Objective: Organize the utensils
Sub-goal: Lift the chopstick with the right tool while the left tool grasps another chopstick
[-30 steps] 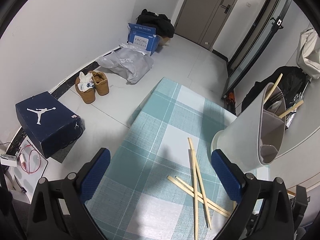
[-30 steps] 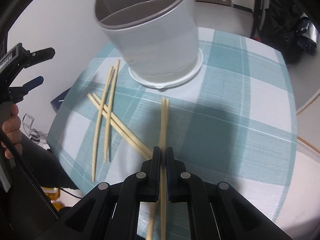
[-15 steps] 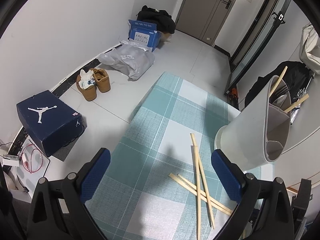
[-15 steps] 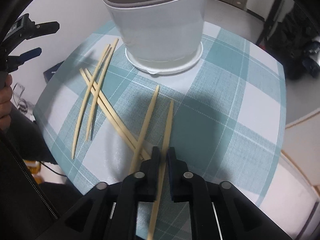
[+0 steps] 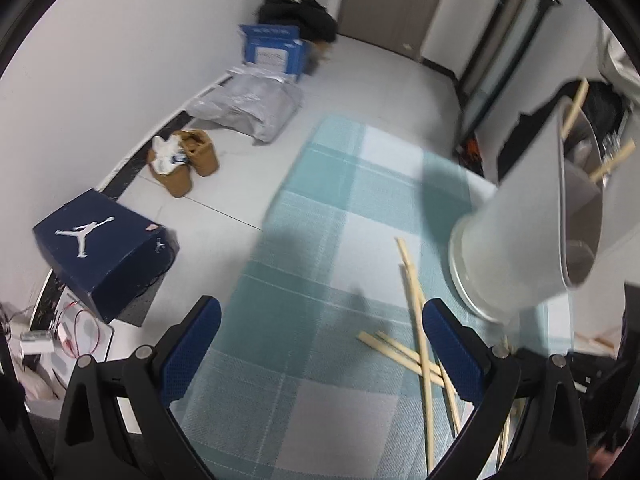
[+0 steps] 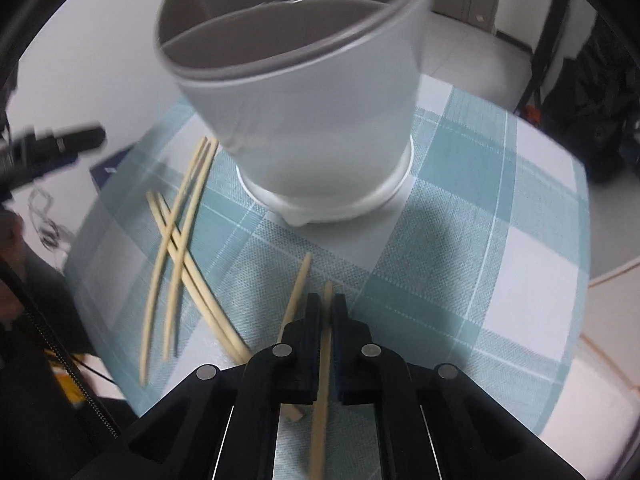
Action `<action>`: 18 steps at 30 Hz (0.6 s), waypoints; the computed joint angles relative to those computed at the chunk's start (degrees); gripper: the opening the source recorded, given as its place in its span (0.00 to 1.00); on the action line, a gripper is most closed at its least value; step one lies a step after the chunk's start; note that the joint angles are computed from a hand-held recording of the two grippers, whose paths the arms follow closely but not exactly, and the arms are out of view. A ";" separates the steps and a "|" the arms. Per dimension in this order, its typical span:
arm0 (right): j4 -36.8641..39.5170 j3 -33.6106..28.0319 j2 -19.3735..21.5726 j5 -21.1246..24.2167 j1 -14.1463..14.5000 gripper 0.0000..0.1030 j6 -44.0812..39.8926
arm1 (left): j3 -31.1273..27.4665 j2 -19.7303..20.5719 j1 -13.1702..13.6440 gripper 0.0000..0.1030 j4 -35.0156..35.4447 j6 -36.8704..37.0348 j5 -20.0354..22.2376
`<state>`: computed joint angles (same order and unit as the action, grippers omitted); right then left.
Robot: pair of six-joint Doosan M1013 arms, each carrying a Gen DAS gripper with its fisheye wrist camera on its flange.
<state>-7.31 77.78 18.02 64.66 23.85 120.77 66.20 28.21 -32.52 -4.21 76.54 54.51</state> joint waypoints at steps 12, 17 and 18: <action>0.15 6.68 -7.90 -15.38 -2.68 0.04 9.12 | -6.92 5.15 -1.82 0.96 0.34 2.86 11.26; 0.01 8.47 -10.00 -18.95 -4.00 0.04 11.44 | -7.95 5.66 -1.53 0.96 -0.73 0.81 11.17; -0.04 8.45 -10.03 -19.29 -4.19 0.04 11.69 | -8.13 5.77 -1.58 0.95 -0.64 0.39 10.97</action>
